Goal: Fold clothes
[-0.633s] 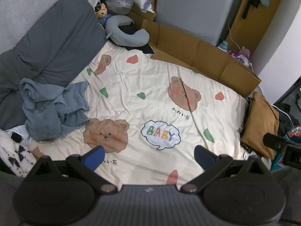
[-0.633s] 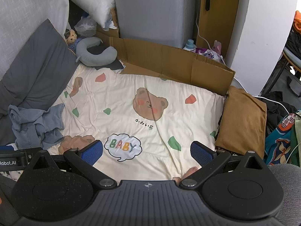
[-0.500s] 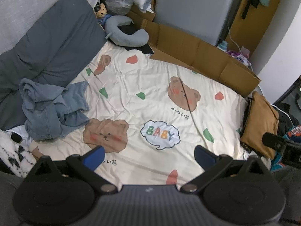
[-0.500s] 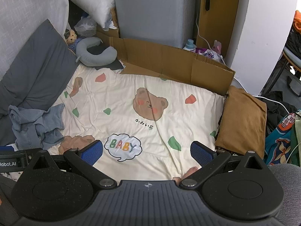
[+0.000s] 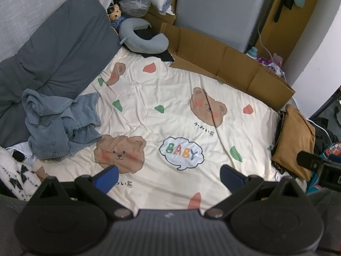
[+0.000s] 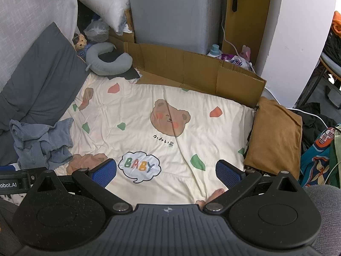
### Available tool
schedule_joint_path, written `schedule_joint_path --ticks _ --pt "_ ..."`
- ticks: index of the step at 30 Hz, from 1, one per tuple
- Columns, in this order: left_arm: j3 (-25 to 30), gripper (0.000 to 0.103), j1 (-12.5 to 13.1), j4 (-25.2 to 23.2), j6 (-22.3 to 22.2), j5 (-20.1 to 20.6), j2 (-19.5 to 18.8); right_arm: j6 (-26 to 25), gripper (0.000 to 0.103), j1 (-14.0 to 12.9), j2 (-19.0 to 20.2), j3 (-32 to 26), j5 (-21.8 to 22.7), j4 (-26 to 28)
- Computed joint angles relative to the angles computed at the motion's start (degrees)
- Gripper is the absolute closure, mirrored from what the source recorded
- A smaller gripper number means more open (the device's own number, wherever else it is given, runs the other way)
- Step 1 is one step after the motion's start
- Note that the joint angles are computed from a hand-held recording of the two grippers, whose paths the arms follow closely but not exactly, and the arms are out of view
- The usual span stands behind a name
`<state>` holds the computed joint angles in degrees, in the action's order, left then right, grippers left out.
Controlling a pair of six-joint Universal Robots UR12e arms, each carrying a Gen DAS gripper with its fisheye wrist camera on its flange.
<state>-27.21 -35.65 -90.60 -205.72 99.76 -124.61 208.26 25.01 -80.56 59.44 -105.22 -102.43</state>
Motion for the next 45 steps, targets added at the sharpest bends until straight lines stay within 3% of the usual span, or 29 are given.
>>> schedule_joint_path --ticks 45 --pt "3.5 0.001 0.5 -1.7 0.6 0.1 -1.5 -0.4 0.001 0.3 0.9 -1.4 -0.4 0.8"
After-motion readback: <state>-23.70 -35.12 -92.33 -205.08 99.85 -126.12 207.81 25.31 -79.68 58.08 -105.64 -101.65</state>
